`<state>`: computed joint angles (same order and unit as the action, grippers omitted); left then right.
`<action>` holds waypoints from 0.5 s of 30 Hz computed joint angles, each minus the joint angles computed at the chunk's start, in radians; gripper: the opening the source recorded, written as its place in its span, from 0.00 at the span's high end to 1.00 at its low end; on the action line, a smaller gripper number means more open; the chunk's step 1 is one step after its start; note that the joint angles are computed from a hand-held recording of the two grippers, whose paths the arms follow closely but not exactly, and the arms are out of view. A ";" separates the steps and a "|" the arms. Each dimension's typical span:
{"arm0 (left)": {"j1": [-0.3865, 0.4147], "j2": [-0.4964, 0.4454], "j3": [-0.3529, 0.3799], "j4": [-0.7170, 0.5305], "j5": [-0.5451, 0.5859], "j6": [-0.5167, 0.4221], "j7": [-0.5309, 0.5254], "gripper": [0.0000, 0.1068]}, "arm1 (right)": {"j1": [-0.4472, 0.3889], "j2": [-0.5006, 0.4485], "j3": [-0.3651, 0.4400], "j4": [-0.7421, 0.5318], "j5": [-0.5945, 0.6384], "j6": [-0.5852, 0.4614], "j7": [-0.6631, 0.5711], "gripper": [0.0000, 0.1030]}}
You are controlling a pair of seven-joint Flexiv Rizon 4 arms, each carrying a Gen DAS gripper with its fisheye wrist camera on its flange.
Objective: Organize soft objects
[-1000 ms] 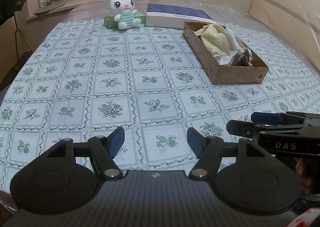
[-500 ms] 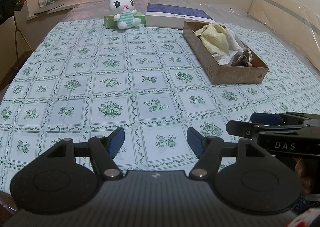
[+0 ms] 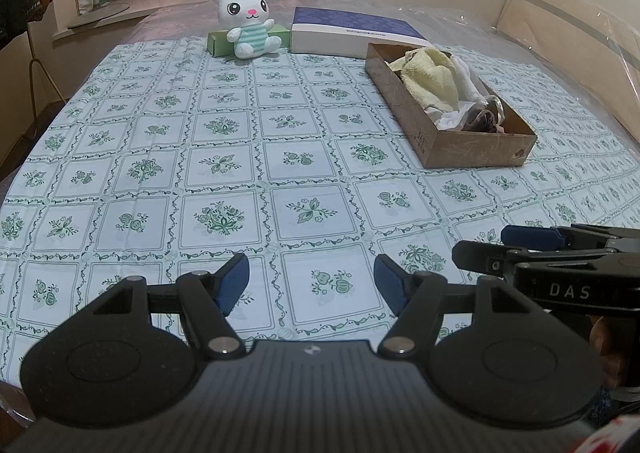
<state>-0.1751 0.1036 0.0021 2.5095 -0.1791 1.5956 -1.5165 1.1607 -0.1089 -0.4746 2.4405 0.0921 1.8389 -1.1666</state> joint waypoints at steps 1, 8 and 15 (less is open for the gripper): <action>-0.005 0.000 0.003 0.000 -0.007 0.001 0.005 0.38 | -0.006 -0.001 0.007 -0.001 0.001 0.001 -0.001 0.33; -0.003 0.000 0.002 0.001 -0.007 0.000 0.005 0.38 | 0.012 0.003 -0.013 0.003 -0.003 -0.001 0.002 0.33; -0.007 -0.002 0.003 0.002 -0.013 0.003 0.010 0.38 | 0.005 0.002 -0.006 0.002 -0.002 -0.001 0.002 0.33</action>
